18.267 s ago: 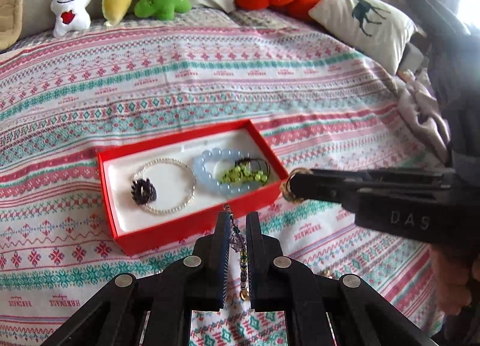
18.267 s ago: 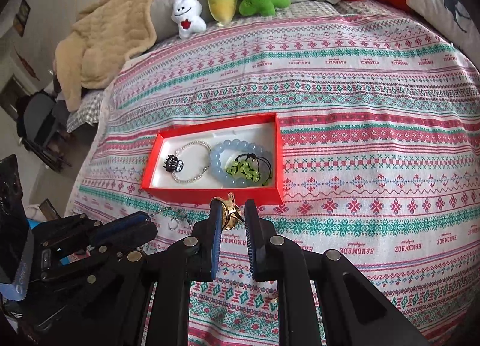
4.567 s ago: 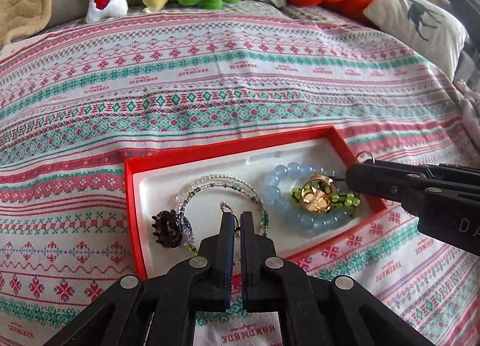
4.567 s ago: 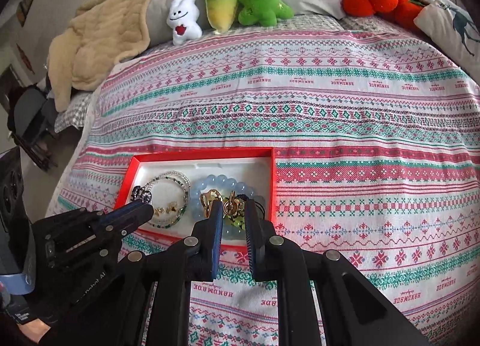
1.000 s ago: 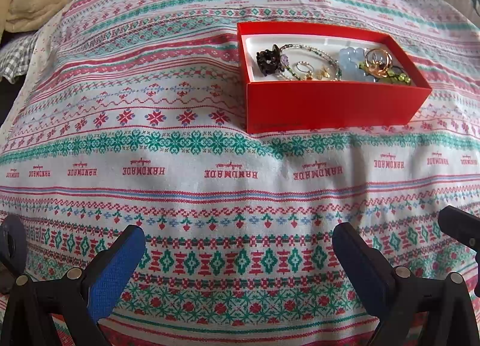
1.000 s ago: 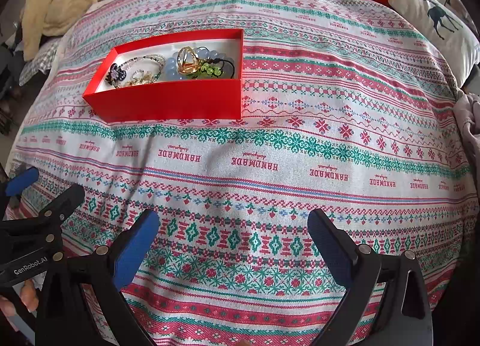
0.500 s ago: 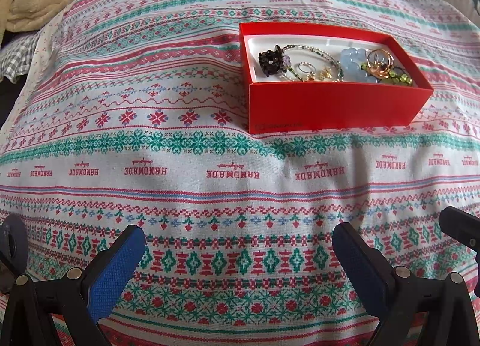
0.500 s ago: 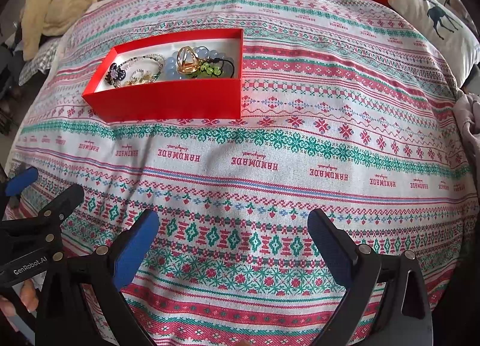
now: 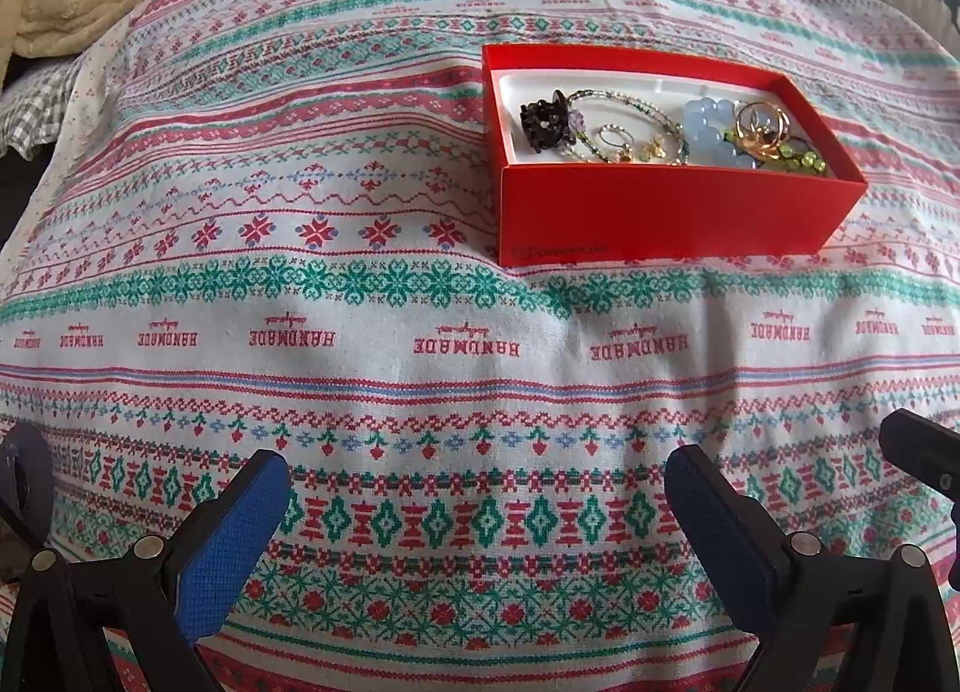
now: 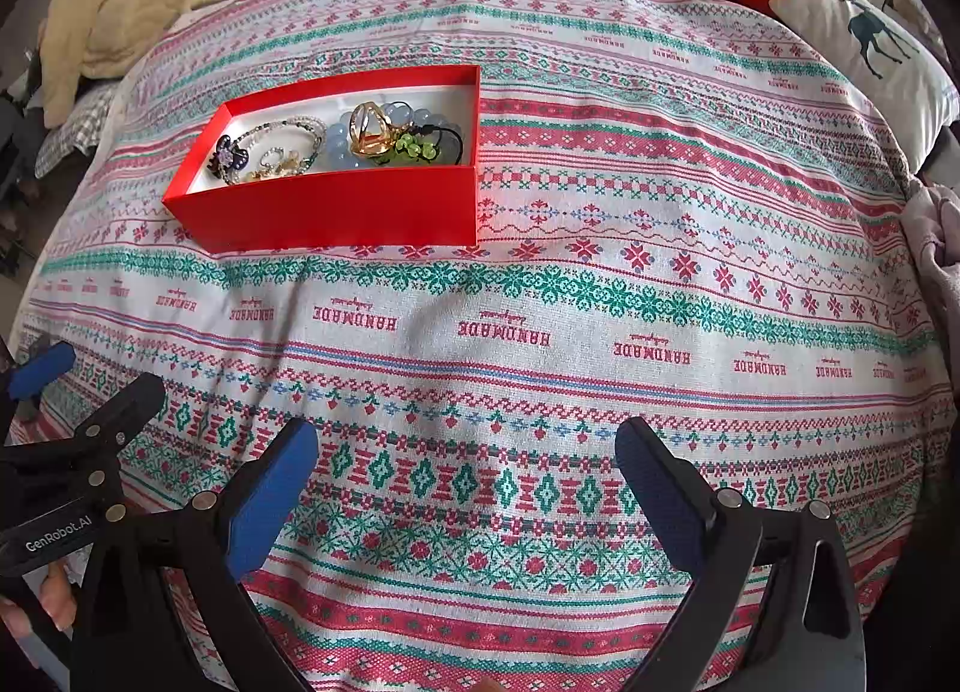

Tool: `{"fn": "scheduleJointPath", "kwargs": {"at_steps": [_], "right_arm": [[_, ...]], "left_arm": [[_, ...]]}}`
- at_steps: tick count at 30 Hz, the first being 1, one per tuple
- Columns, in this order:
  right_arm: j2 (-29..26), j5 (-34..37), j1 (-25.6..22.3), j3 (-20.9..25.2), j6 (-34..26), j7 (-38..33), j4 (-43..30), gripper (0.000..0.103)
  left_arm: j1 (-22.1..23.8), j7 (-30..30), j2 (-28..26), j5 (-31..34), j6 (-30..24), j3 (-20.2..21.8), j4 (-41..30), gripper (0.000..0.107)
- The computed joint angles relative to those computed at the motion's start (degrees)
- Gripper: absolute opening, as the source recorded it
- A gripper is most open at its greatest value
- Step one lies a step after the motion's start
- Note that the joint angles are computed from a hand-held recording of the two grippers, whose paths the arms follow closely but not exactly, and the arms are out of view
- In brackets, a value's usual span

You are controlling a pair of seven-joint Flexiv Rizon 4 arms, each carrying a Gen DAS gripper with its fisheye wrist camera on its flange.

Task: Organize jewelry

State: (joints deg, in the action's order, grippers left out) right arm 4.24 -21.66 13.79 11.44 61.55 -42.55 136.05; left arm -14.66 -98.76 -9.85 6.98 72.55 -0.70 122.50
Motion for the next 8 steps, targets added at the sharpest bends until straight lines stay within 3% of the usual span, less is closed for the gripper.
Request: {"fn": "scheduleJointPath", "kwargs": {"at_steps": [8], "right_arm": [[-0.5, -3.0, -0.4, 0.0, 1.4, 2.7, 0.7, 0.101]], "left_arm": [[-0.1, -0.3, -0.4, -0.1, 1.6, -0.2, 0.6, 0.102]]}}
